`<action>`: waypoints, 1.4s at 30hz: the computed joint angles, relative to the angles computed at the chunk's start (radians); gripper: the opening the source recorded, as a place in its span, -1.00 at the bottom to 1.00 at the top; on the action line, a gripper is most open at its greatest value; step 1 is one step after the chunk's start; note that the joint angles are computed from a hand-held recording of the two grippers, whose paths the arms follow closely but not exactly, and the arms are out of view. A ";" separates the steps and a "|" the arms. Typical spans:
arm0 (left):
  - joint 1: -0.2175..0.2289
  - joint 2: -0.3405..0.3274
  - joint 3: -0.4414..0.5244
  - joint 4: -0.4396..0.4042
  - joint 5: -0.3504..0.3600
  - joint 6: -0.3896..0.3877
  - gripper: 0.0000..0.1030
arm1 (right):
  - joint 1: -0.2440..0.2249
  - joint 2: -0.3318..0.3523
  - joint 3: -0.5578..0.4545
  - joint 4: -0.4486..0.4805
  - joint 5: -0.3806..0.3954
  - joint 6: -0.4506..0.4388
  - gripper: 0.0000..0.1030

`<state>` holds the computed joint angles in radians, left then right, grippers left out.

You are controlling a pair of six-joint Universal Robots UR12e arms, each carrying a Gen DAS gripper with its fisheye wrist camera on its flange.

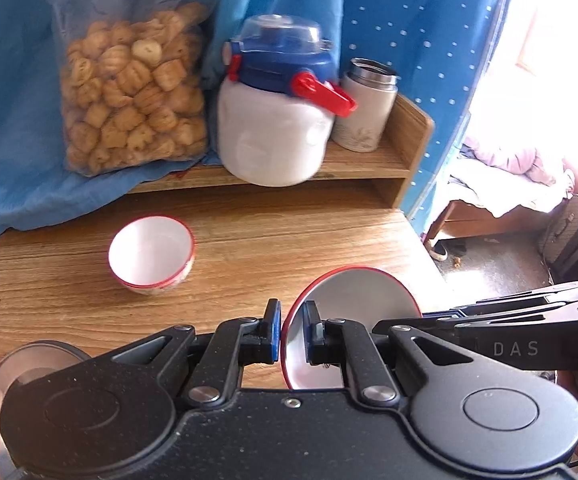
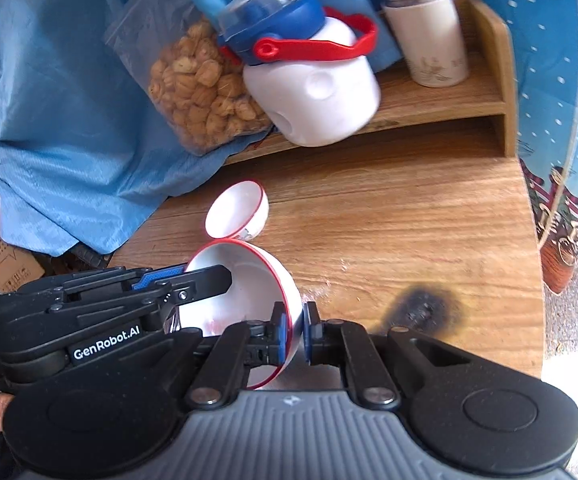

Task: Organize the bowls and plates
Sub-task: 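Lift the white bowl with both grippers and lower it into the steel bowl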

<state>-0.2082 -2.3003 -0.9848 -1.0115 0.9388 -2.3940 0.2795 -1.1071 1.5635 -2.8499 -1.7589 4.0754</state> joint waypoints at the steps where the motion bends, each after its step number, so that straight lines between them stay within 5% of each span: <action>1: 0.000 0.002 -0.003 -0.006 -0.001 0.006 -0.78 | 0.001 -0.004 0.006 0.001 0.000 0.007 -0.83; 25: -0.006 0.020 -0.017 -0.224 0.103 0.138 -0.79 | -0.005 -0.031 0.045 0.116 0.125 0.049 -0.81; 42: -0.028 0.010 0.001 -0.230 0.193 0.112 -0.78 | -0.015 -0.029 0.053 0.093 0.156 0.035 -0.71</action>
<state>-0.2362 -2.2906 -0.9843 -1.2416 1.1321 -2.2819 0.2640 -1.1356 1.6165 -2.7573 -1.6028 4.1107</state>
